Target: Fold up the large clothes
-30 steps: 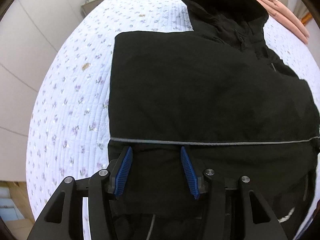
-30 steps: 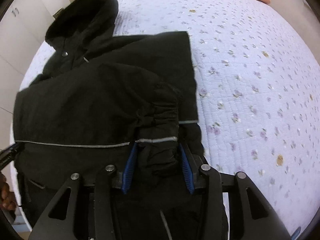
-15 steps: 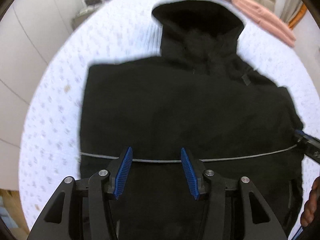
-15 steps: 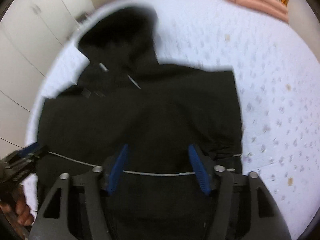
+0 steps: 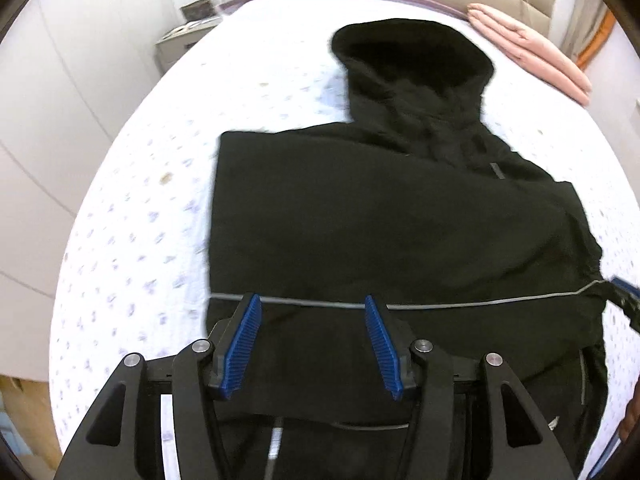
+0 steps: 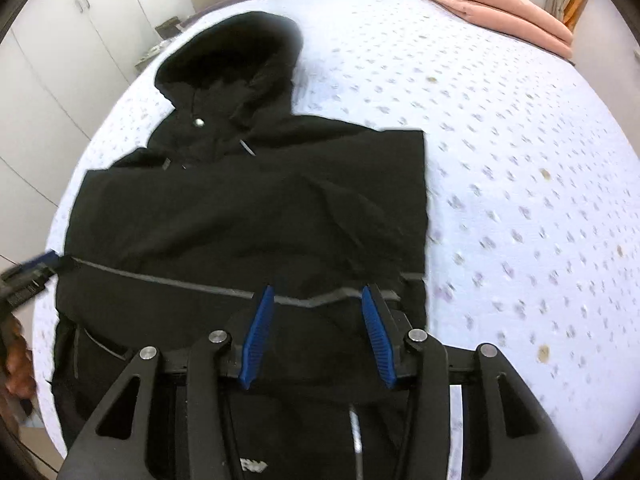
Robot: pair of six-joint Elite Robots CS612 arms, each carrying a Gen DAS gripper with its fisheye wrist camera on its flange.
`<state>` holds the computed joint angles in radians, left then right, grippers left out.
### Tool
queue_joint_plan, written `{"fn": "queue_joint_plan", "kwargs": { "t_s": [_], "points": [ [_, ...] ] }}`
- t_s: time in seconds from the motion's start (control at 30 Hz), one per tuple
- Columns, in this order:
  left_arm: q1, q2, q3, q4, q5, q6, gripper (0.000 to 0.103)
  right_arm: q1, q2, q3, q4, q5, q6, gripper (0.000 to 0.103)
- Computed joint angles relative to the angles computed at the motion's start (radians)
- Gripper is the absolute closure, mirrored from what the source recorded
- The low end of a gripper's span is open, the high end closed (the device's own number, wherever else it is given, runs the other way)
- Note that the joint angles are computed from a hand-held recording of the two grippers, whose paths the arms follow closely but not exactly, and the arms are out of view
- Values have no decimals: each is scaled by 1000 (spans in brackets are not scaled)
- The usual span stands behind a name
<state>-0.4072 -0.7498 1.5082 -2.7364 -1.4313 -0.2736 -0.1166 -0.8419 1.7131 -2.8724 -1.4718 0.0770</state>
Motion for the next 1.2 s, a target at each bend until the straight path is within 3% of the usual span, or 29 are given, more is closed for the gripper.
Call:
{"fn": "queue_joint_plan", "kwargs": {
  "t_s": [0.13,0.27,0.37,0.43,0.53,0.63,0.73,0.87,0.97,1.1,1.17,1.2],
  "points": [
    [20,53,-51,121,7,-40,44,11,35,-20,65,-75,-28,56],
    [3,55,-62,132,71,-7,42,12,48,-45,103,-81,-35,54],
    [13,27,-47,67,8,14,44,4,43,-79,165,-39,-21,53],
    [18,20,-59,14,-12,36,44,-7,35,-85,141,16,-16,53],
    [24,54,-153,-9,-18,81,43,-13,45,-136,82,59,-17,53],
    [33,125,-308,21,-21,105,43,-12,105,-255,72,93,-18,53],
    [45,230,-519,94,-46,105,43,-14,197,-428,98,132,30,53],
    [47,333,-712,162,-26,144,43,-9,309,-637,142,138,51,53],
    [45,423,-878,275,-31,172,43,-2,398,-803,222,128,60,53],
    [46,550,-1105,407,-37,186,43,0,480,-952,313,124,70,53],
    [41,587,-1170,442,-19,188,43,-1,526,-1029,364,122,76,53],
    [38,623,-1236,472,3,187,48,-1,544,-1059,388,126,78,53]
  ]
}}
